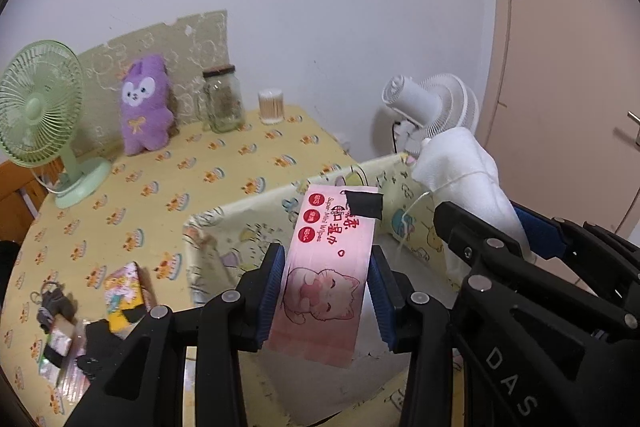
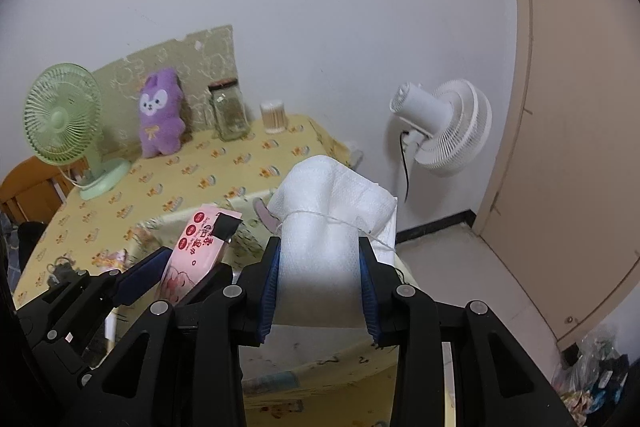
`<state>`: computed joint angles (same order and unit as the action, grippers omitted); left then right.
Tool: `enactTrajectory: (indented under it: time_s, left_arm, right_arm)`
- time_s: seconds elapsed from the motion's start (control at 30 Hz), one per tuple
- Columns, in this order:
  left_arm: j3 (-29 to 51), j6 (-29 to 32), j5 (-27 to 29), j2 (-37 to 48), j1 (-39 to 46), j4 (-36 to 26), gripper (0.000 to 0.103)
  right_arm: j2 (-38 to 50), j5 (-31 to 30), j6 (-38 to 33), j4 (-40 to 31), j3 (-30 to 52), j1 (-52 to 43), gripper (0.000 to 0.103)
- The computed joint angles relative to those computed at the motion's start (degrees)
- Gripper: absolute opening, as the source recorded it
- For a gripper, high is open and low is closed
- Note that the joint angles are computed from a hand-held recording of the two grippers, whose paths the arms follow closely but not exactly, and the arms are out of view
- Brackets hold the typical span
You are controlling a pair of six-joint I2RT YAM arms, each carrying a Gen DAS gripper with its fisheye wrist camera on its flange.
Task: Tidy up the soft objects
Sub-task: 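Lift the towel with the right tool while the left tool lifts the wipes toward the box, then lower the towel and wipes into the patterned box and open both tools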
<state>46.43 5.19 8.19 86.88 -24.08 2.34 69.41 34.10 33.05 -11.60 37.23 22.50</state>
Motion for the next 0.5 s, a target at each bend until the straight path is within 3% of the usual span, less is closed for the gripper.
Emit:
enactTrajectory:
  time_s: [0.43,0.47,0.5]
  left_arm:
    - [3.3,2.4,0.7,4.7,1.8,1.1,0.043]
    - [3.8,2.5,1.3,5.0,2.2,0.5,0.048]
    - [4.3,2.6,1.7,5.4,2.5,0.1,0.059]
  right_arm:
    - [6.0,-2.6,-0.4,2.1,2.8,-1.9,0.044]
    - [6.4,-2.8,-0.4,2.0,3.2,-2.0,0.046]
    - [6.9,-3.1,-0.4,1.8,3.6,-2.1,0.049]
